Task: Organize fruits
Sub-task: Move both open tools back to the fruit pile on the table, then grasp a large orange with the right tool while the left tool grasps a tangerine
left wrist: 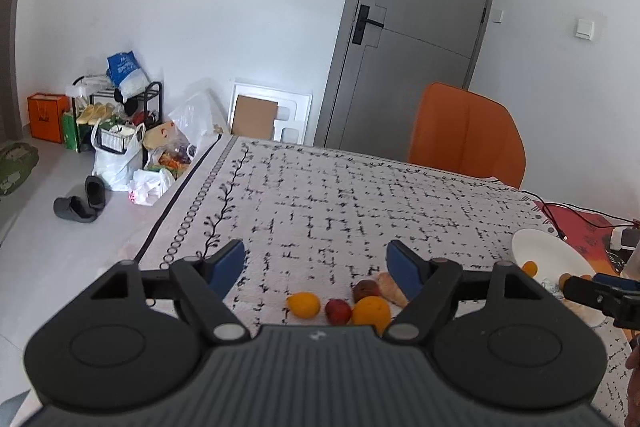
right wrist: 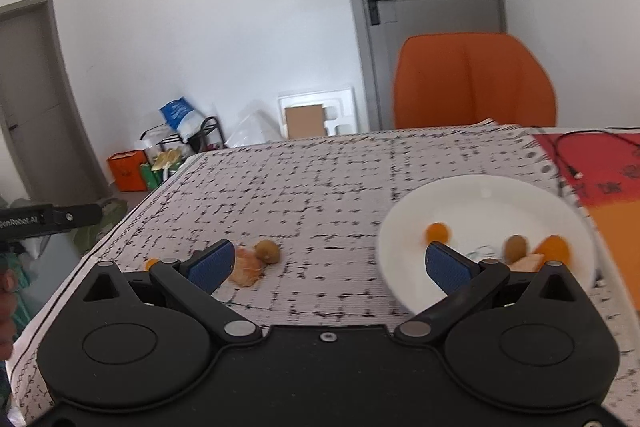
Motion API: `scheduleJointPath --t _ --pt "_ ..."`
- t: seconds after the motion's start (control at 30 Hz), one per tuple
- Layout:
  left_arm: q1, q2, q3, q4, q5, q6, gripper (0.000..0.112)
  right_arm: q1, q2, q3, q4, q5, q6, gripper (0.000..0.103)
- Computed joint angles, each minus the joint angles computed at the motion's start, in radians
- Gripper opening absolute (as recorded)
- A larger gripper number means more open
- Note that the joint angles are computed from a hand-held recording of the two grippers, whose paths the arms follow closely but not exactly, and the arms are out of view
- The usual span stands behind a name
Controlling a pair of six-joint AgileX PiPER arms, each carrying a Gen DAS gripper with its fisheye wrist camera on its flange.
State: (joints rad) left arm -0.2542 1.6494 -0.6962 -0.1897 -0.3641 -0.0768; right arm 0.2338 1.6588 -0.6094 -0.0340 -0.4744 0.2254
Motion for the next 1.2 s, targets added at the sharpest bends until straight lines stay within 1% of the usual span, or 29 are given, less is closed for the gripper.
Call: scheduleJointPath --t 0.07,0.17,0.27,0.37,0.57,0.67,0.77,0.83,0.9,0.97,1.07,1.1,1.13,1.2 --pt "0.021 0.023 0.003 0.04 -0.013 -0.036 0.074 0.017 0.029 -0.032 -0.005 0.017 0.014 0.103" --pt "0.062 0.058 -0.004 0.136 -0.015 -0.124 0.066 0.037 0.07 -0.074 -0.043 0.031 0.041 0.103" --pt "0.092 0.093 -0.022 0.229 -0.009 -0.206 0.055 0.053 0.104 -0.114 -0.093 0.049 0.066 0.103" --pt "0.111 0.126 -0.043 0.315 -0.01 -0.274 0.049 0.066 0.141 -0.162 -0.145 0.077 0.116 0.103" --pt "0.129 0.191 -0.092 0.465 -0.011 -0.393 0.043 0.091 0.203 -0.235 -0.234 0.109 0.192 0.102" --pt "0.136 0.227 -0.118 0.541 -0.017 -0.454 0.042 0.1 0.222 -0.265 -0.286 0.128 0.235 0.099" --pt "0.136 0.264 -0.142 0.603 -0.022 -0.509 0.036 0.105 0.238 -0.285 -0.306 0.137 0.246 0.096" --pt "0.131 0.293 -0.163 0.623 -0.015 -0.532 0.032 0.106 0.245 -0.293 -0.318 0.143 0.268 0.095" --pt "0.133 0.315 -0.172 0.641 -0.025 -0.546 0.025 0.106 0.248 -0.298 -0.348 0.144 0.301 0.094" --pt "0.134 0.32 -0.159 0.616 -0.056 -0.523 0.024 0.112 0.253 -0.304 -0.343 0.144 0.292 0.093" --pt "0.137 0.308 -0.148 0.616 -0.055 -0.533 0.024 0.122 0.266 -0.32 -0.372 0.145 0.317 0.092" --pt "0.141 0.302 -0.144 0.629 -0.056 -0.545 0.024 0.126 0.271 -0.327 -0.394 0.146 0.337 0.089" --pt "0.147 0.293 -0.133 0.631 -0.063 -0.544 0.024 0.132 0.277 -0.334 -0.409 0.146 0.35 0.087" --pt "0.154 0.277 -0.115 0.604 -0.066 -0.514 0.024 0.142 0.289 -0.35 -0.428 0.153 0.367 0.086"
